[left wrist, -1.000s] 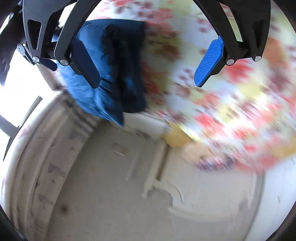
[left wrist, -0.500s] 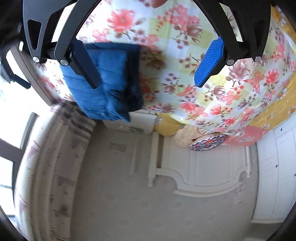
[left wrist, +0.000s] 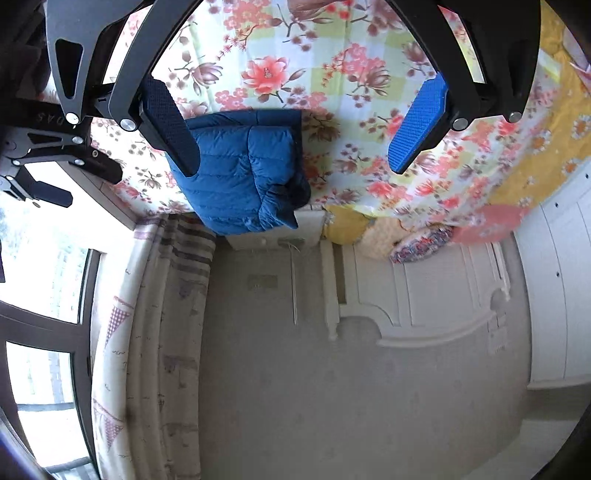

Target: Fold large clothes

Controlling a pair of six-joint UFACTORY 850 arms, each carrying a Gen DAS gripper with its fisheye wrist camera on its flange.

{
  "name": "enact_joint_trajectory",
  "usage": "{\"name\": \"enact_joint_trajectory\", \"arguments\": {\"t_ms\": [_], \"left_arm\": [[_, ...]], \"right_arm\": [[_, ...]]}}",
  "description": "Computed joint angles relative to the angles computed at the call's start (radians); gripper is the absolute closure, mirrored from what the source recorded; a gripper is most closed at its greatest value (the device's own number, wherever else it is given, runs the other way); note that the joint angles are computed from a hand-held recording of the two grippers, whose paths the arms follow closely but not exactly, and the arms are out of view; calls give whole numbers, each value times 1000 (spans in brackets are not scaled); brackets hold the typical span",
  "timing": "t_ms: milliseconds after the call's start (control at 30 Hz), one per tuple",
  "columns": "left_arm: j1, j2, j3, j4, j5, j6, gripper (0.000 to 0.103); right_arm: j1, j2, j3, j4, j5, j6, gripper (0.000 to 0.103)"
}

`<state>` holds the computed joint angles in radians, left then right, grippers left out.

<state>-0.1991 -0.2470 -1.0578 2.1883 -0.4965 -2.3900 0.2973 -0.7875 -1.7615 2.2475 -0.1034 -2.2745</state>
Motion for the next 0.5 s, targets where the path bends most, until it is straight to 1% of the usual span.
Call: {"name": "enact_joint_trajectory", "arguments": {"t_ms": [67, 133, 300, 333, 433, 500], "left_arm": [[-16, 23, 23, -13, -36, 10, 5], [-27, 35, 30, -8, -58, 13, 5], [-38, 40, 12, -4, -51, 28, 5], [-39, 40, 11, -4, -49, 29, 5], [-38, 45, 12, 2, -40, 21, 5], [-40, 53, 20, 7, -40, 20, 5]], "right_arm": [[-3, 37, 45, 172, -12, -183, 3], [-7, 66, 73, 290, -20, -310, 3], [-20, 101, 92, 478, -23, -502, 3], [-22, 106, 93, 497, -21, -522, 3], [-26, 112, 94, 454, -11, -485, 3], [-26, 116, 96, 466, -6, -504, 3]]}}
